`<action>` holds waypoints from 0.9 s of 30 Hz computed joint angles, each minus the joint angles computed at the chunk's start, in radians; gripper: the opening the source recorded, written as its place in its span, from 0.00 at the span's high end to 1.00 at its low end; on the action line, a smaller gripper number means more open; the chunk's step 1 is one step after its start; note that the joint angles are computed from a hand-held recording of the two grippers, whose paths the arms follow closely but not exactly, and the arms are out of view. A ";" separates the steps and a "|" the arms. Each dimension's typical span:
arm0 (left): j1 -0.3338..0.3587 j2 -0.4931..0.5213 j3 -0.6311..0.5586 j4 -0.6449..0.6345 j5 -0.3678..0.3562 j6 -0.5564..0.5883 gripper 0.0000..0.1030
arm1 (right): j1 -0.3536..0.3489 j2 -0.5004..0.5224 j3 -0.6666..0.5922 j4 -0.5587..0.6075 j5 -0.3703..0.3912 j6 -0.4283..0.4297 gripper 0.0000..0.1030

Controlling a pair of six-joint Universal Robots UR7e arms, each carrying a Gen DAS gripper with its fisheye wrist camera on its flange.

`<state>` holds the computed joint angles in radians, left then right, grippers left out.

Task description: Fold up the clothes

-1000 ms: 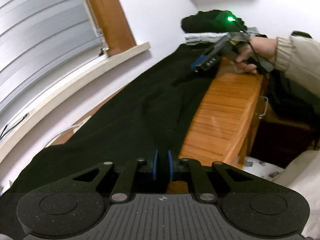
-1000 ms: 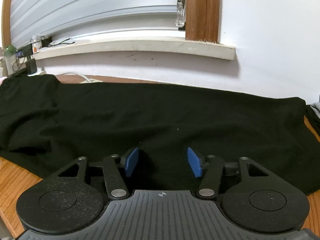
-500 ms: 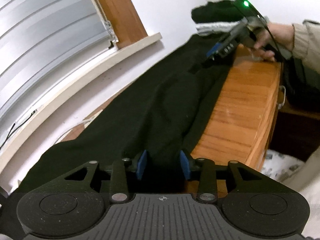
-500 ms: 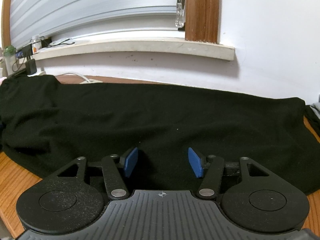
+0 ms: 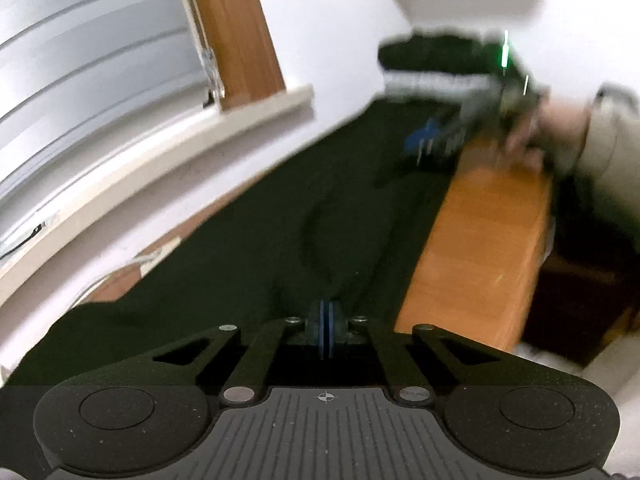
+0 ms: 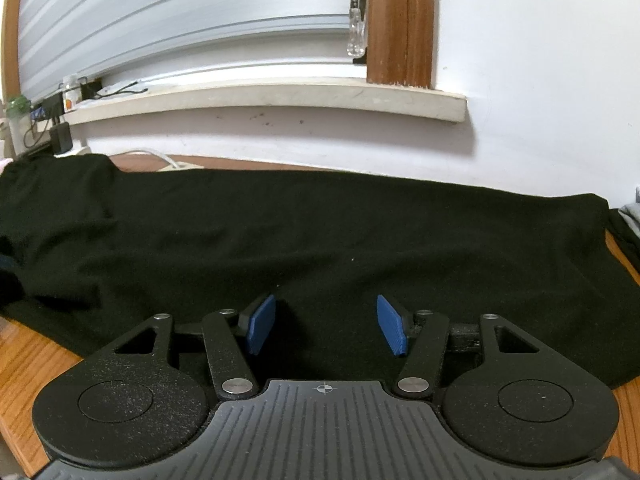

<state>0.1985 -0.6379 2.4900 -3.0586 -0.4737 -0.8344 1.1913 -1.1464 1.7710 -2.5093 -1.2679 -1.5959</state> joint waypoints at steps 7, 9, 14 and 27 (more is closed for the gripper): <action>-0.043 -0.087 0.049 0.010 -0.044 -0.071 0.98 | -0.008 0.003 0.000 -0.022 0.024 0.038 0.45; -0.036 -0.080 0.052 -0.009 -0.042 -0.075 0.98 | -0.012 0.003 0.001 -0.035 0.038 0.066 0.45; 0.004 -0.106 0.060 -0.028 -0.003 -0.042 0.98 | -0.016 0.006 0.002 -0.055 0.048 0.089 0.45; 0.224 -0.125 0.052 -0.249 -0.072 0.189 0.85 | -0.043 -0.098 0.120 0.053 0.109 -0.127 0.44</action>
<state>0.4222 -0.7634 2.5420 -3.3072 -0.5460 -0.6453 1.1483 -1.2442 1.8910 -2.4567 -1.1593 -1.7226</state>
